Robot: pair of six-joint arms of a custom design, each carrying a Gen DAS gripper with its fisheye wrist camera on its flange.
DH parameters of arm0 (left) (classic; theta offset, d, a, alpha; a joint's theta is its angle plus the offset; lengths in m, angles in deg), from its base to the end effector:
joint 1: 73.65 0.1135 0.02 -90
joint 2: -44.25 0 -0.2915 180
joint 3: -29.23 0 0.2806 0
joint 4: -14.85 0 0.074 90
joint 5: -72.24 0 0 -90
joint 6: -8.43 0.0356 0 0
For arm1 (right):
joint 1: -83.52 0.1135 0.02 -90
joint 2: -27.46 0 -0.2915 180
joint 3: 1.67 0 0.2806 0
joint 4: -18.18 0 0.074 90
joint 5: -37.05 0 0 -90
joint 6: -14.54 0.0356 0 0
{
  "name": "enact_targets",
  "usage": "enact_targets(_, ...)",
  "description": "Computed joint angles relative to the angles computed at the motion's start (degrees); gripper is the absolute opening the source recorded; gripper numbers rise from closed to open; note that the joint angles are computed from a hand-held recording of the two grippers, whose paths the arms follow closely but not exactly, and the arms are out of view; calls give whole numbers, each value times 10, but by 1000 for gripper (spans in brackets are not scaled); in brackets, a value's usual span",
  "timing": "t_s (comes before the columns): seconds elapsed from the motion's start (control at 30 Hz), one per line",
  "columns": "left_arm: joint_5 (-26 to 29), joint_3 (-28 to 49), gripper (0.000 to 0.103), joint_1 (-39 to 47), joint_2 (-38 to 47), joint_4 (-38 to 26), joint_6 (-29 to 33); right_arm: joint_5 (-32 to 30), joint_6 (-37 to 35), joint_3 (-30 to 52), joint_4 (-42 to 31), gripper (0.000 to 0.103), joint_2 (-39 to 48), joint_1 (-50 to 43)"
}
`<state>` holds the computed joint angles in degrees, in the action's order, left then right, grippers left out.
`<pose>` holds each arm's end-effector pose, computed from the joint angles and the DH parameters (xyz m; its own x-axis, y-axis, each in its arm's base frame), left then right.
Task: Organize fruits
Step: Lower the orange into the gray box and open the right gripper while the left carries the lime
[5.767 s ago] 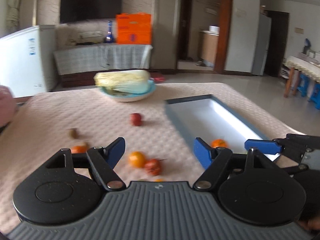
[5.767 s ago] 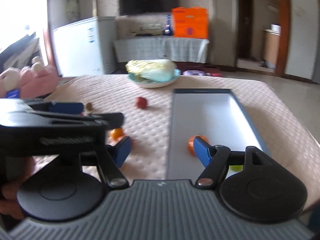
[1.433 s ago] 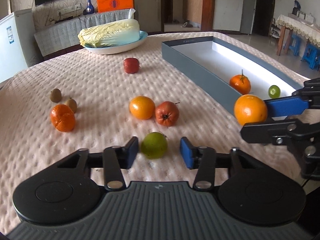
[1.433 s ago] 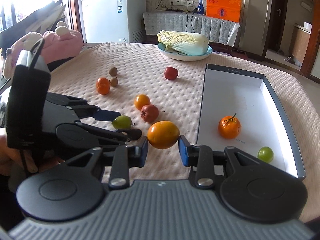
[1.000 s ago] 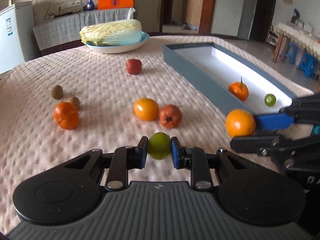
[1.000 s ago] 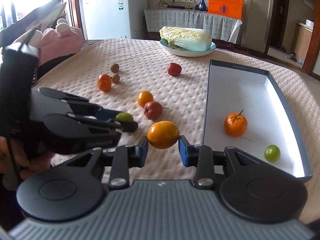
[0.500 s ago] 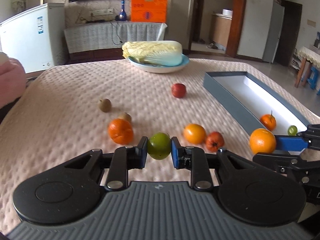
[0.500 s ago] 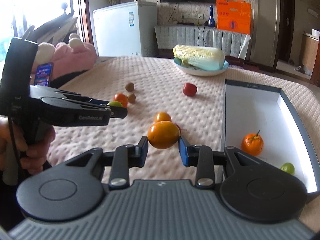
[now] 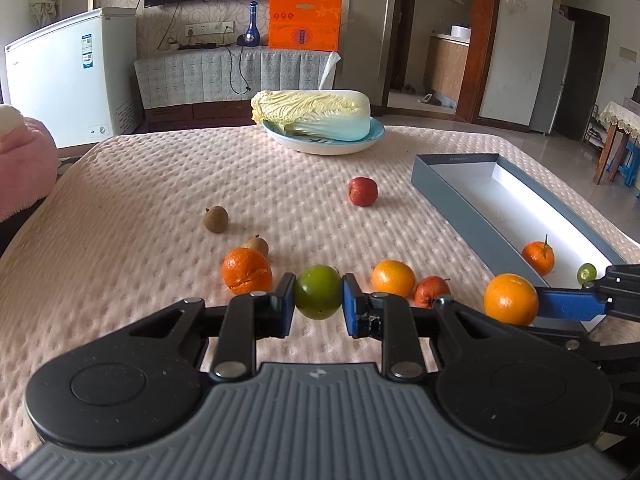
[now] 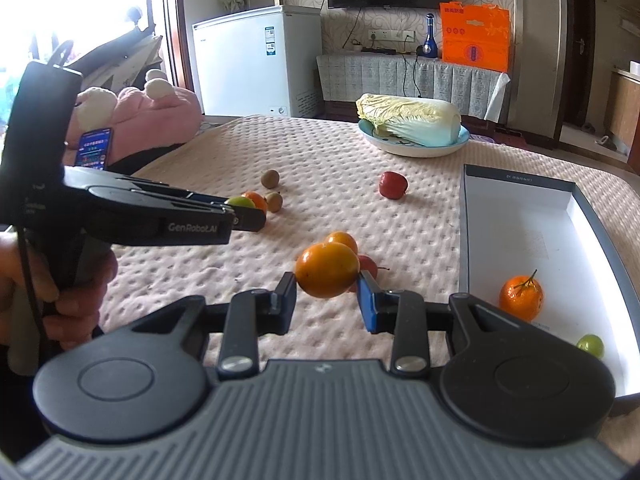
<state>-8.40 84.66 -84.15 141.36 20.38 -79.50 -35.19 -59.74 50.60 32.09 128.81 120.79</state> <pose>0.3468 -0.0702 0.1518 -0.5685 0.1416 -0.8104 0.3297 0.9417 -0.0667 0.2846 0.2029 0.1251 -0.5437 -0.0895 -0.8345 -0.2399 0.9694 0.0523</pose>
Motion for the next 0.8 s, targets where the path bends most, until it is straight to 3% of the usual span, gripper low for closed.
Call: enact_targets(0.8, -31, 16, 29, -32, 7, -5, -24, 16, 10, -17, 1, 36, -24, -5)
